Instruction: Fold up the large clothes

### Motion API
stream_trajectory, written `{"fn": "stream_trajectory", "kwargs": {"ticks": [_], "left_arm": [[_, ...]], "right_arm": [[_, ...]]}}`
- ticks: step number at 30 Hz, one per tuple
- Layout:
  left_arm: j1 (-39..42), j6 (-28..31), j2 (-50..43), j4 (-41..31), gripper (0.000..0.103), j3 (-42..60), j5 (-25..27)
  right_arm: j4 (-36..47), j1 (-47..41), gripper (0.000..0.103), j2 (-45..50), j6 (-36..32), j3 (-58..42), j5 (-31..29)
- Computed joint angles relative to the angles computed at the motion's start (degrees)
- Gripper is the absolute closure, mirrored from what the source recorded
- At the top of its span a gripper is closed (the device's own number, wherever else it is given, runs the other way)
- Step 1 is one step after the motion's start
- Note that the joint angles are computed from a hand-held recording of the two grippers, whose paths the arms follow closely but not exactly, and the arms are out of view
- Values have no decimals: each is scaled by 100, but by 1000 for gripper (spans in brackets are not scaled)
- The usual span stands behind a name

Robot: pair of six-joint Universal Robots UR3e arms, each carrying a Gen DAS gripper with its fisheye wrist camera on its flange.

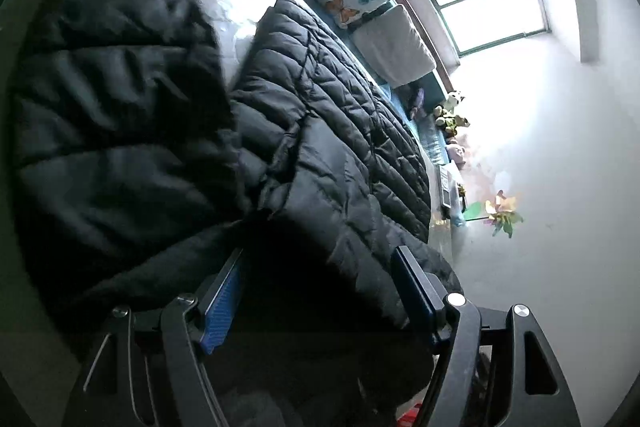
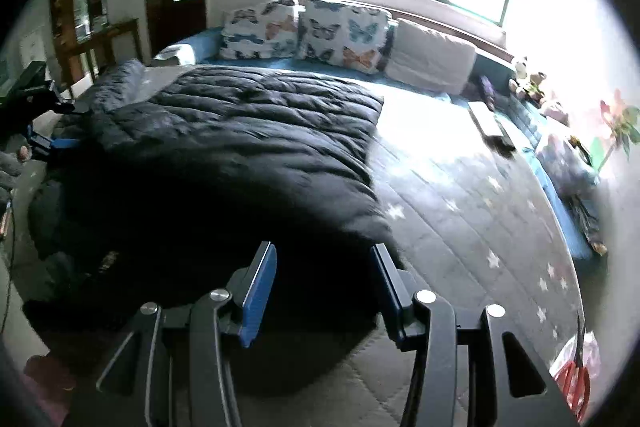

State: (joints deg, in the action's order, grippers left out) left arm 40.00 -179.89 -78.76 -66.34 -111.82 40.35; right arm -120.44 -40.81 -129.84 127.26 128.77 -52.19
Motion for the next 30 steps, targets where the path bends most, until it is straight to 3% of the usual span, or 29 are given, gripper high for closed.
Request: {"fn": "stream_trajectory", "kwargs": {"ticks": [3,5,7,9,13,16,18,23,27,30], "left_arm": [[-352,-601,-431,932,29,-14,158],[-630,-999,-762,1544,47,55,407],[-862,-1228,-1002,1866,82,116,581],[-926,-1430,-1104,2134,90,54,482],[-926,-1489,-410,2186,94,-150,243],[-603,-1028,459,1484,94,-144,-296],[-415,-635,973,1020,94,-148,-394],[-604,-278,1021,735,94,-598,175],[-713,-324,579,1135,94,-1284,566],[-610,-213,622,1182,94,-1523,459]], "right_arm": [[-275,-92,50,154,31,137,-80],[-117,-249,50,208,-67,109,41],[12,-318,50,365,-119,22,151],[-258,-241,46,607,43,42,130],[-1303,20,45,1259,551,137,-208],[-1347,-97,45,1548,718,20,-220],[-1310,-346,45,1499,737,103,-52],[-2278,-223,40,1723,1029,632,-653],[-1805,-400,40,1495,892,586,-589],[-1268,-235,40,1108,468,336,-1029]]}}
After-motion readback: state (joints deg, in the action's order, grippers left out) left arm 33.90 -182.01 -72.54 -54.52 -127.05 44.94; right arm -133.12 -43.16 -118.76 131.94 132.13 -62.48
